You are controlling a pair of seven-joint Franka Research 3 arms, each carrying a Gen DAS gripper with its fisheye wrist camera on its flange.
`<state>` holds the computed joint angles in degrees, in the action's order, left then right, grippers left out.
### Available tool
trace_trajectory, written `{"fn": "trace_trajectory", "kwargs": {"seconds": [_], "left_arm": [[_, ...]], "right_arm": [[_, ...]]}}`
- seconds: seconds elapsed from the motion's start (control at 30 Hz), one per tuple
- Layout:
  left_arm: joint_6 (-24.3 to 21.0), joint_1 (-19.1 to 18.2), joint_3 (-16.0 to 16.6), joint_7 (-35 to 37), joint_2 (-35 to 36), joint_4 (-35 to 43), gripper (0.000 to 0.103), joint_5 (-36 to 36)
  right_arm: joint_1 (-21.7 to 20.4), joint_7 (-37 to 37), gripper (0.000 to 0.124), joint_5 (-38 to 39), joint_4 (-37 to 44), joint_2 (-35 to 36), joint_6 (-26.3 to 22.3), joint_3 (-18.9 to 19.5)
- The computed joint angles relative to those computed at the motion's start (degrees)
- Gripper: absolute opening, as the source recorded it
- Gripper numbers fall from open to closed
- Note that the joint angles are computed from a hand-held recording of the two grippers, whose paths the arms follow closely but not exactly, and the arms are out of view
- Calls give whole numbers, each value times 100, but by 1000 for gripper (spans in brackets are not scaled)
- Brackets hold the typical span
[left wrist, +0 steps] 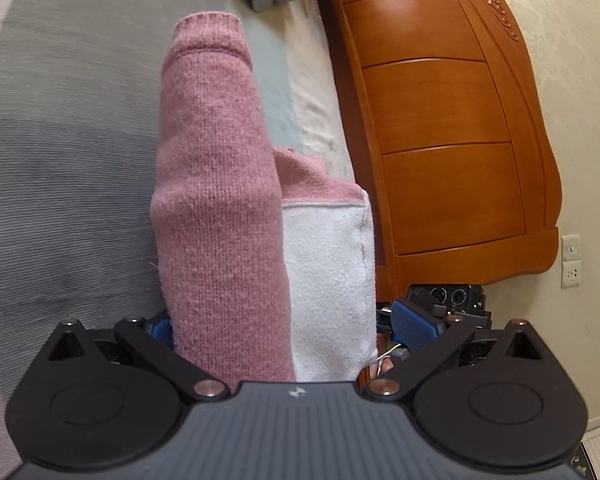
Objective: Fold clothes
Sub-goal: 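Hold the pink-and-white sweater bundle squeezed between both closed grippers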
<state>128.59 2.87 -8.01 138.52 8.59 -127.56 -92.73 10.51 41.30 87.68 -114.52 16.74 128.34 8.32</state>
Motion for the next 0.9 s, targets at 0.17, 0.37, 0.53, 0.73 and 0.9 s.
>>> {"fn": "trace_trajectory", "kwargs": {"seconds": [0.17, 0.37, 0.53, 0.73, 0.9], "left_arm": [[-77, 46, 25, 57, -1, -86, 101, 84], [88, -8, 5, -28, -68, -108, 101, 126], [248, -66, -6, -97, -151, -165, 101, 137], [410, -141, -9, -161, -234, -221, 101, 127], [571, -221, -36, -245, -207, -148, 101, 154]], "right_arm": [[10, -6, 103, -64, -84, -91, 79, -24], [11, -94, 103, -60, -173, -160, 30, -41], [24, -172, 103, -65, -237, -230, -22, -62], [2, -223, 103, -104, -276, -269, -158, -106], [-21, -296, 103, -100, -291, -282, -219, -126]]}}
